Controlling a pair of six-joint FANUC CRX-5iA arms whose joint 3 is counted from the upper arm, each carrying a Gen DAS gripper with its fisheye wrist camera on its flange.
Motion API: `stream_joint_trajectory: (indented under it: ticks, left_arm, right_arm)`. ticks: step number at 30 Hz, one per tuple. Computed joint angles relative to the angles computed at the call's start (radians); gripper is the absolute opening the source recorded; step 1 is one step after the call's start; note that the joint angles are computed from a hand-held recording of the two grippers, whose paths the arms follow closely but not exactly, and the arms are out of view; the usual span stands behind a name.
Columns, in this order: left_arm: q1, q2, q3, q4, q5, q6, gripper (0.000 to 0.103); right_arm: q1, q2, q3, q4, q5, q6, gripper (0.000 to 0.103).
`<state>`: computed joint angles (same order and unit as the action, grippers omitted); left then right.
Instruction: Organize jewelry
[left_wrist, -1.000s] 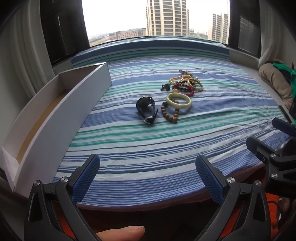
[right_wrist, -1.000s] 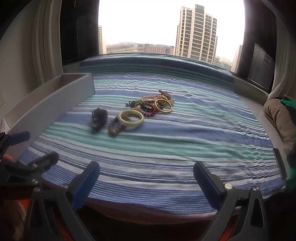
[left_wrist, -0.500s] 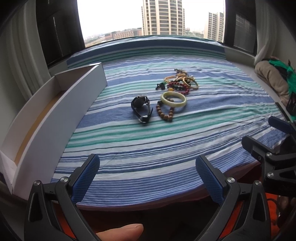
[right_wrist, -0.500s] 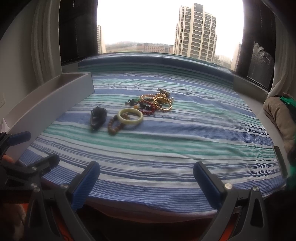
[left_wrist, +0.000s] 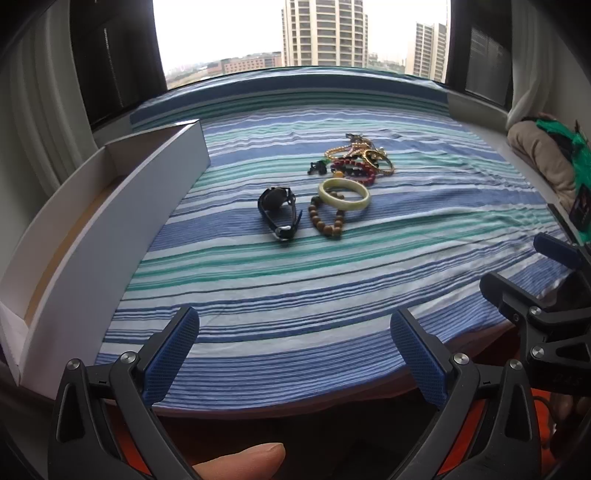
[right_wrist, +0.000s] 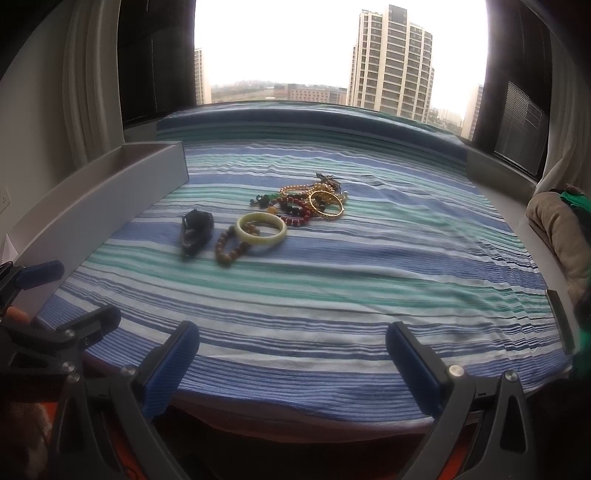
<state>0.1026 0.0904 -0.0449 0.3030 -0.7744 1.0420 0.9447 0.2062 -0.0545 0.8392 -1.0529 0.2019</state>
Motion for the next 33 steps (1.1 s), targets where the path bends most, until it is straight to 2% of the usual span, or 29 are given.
stream_joint_trajectory:
  ticks: [7, 18, 33]
  left_arm:
    - [0.001, 0.004, 0.002, 0.017, -0.018, -0.019, 0.103]
    - [-0.002, -0.001, 0.007, -0.026, -0.005, 0.012, 0.103]
    - [0.009, -0.001, 0.005, -0.017, -0.007, 0.021, 0.103]
  right_arm:
    - [-0.001, -0.001, -0.003, -0.002, 0.001, 0.0, 0.103]
    - [0.0, -0.002, -0.002, -0.005, 0.001, 0.002, 0.103]
    - [-0.003, -0.007, -0.01, -0.004, 0.006, -0.004, 0.103]
